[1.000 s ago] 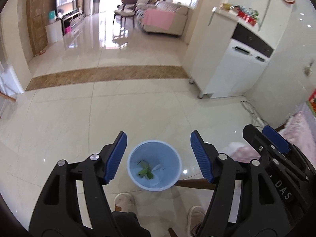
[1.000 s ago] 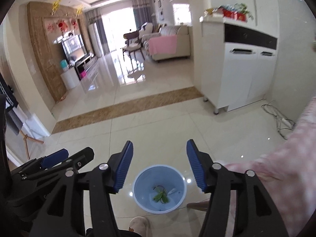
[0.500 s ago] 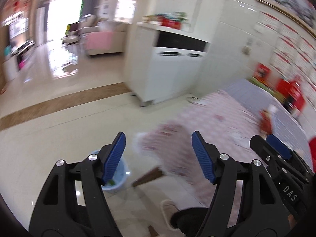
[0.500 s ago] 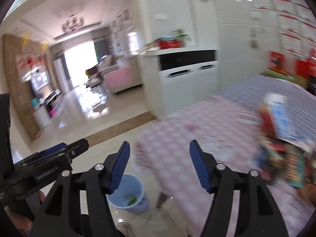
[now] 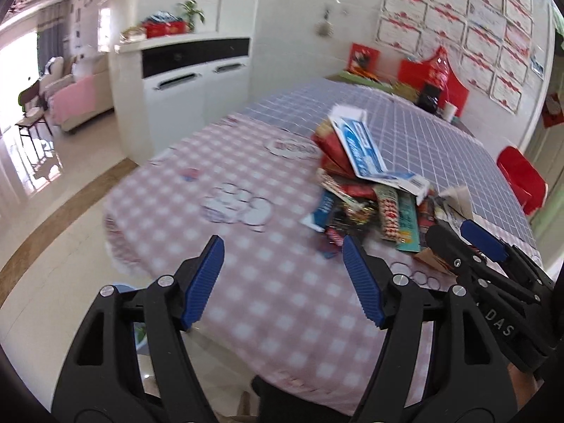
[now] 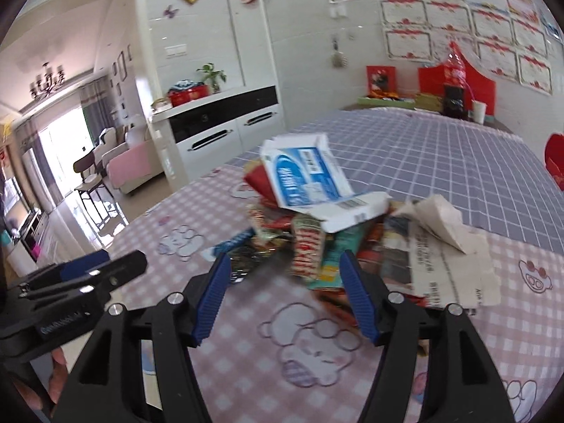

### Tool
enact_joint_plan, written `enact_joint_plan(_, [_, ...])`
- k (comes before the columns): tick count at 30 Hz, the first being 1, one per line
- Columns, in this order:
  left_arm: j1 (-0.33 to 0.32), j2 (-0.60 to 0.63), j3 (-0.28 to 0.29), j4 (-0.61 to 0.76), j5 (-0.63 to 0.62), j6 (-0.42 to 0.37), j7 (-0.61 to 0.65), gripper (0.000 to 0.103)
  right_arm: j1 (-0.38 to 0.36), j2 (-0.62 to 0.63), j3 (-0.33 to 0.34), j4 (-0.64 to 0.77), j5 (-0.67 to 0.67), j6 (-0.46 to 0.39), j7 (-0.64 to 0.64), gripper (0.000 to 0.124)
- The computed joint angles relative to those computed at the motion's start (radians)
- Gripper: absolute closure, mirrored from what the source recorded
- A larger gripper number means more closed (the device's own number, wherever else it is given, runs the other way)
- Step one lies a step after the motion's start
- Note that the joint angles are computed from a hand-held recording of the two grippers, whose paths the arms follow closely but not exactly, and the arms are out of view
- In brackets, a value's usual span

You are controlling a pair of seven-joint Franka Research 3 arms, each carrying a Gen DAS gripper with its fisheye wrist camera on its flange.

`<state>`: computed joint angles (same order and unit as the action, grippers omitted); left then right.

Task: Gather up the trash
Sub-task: 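Move both open grippers back to the trash pile on the table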

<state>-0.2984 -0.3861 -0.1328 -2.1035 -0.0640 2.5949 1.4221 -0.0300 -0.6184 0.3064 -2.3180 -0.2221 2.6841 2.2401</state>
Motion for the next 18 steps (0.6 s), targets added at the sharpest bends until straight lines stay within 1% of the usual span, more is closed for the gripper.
enact_joint_plan(6, [0.018, 0.114, -0.029, 0.087, 0.023, -0.020, -0.046, 0.034, 0.000, 0.049, -0.022, 0.026, 0.008, 0.011, -0.014, 0.060])
enact_joint_plan(10, [0.023, 0.178, -0.034, 0.138, 0.010, -0.031, -0.038, 0.034, 0.002, 0.107, -0.023, 0.074, 0.002, 0.005, -0.015, 0.060])
enact_joint_plan(15, [0.026, 0.260, -0.036, 0.204, -0.063, -0.048, 0.028, 0.043, 0.020, 0.160, -0.041, 0.112, -0.008, -0.002, -0.004, 0.060])
enact_joint_plan(17, [0.033, 0.290, -0.043, 0.227, -0.077, -0.056, 0.041, 0.049, 0.029, 0.177, -0.049, 0.127, -0.013, -0.011, -0.003, 0.060])
enact_joint_plan(18, [0.036, 0.302, -0.044, 0.237, -0.100, -0.058, 0.056, 0.050, 0.033, 0.187, -0.052, 0.135, -0.015, -0.019, -0.001, 0.060])
